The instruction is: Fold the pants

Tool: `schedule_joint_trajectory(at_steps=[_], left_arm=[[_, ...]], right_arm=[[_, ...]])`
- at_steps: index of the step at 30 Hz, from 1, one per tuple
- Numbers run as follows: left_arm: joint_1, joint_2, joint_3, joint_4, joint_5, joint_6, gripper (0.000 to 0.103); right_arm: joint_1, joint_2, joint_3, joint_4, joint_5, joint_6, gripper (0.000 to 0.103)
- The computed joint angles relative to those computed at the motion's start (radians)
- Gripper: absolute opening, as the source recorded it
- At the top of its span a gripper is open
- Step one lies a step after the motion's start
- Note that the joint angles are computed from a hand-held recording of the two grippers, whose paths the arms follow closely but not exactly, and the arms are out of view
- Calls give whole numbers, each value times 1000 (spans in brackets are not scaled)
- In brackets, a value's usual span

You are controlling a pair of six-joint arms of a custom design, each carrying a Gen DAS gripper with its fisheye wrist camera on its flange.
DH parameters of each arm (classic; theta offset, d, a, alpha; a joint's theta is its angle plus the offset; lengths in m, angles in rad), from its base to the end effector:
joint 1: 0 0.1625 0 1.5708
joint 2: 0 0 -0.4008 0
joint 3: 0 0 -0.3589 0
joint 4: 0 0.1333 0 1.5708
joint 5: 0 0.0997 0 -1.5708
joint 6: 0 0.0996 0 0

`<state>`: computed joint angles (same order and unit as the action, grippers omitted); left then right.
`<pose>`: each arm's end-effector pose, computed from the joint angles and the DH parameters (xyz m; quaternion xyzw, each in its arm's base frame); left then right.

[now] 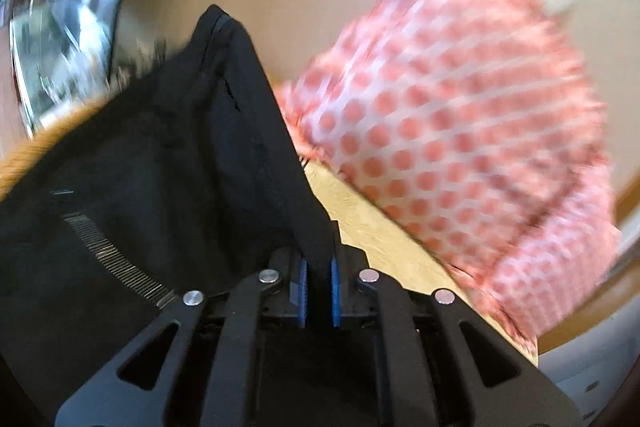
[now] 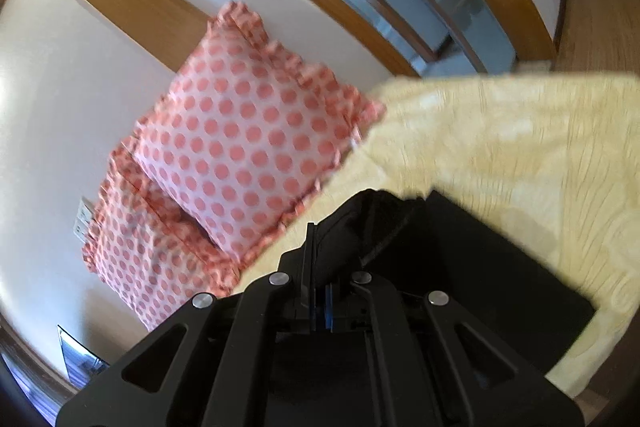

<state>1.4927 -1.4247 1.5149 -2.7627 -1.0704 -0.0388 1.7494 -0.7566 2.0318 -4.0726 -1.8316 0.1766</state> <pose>0.1385 -0.5513 0.5761 -0.1134 0.8279 -0.5186 0.1810 0.1983 -0.4928 0.1557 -0.0740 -0.8109 0.5805 0.0038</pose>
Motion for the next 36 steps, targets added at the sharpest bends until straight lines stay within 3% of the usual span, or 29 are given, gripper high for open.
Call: schedule_joint_trajectory(at_steps=[4,10,14,17,21,24,28,33,36], left_arm=[[-43,-255,349,-150,65,35,13],[45,-399,583,-120,86,-77,13],[94,-420,614,-151,20,-96,16],[67,-416,616,-167,62,-86,22],[64,-409,626,-189,66,-70,22],[65,-408,640,-219,63,-63,22],[73,-416,657,-235,31,-55,9],[71,-425,700,-279,22,-32,8],[104,-429,679,-244,-39,-61,10]], right_arm=[[-11,-16,42,-8,-39,9,3],[-69,-11,97,36,-29,134,3],[-79,-12,113,43,-34,150,3],[-82,-24,121,48,-28,156,3],[-62,-26,117,47,-88,141,3],[-76,-28,126,55,-75,170,3],[-66,-24,131,-1,-80,165,3],[-71,-26,129,21,-111,188,3],[-76,-21,129,23,-111,186,3]])
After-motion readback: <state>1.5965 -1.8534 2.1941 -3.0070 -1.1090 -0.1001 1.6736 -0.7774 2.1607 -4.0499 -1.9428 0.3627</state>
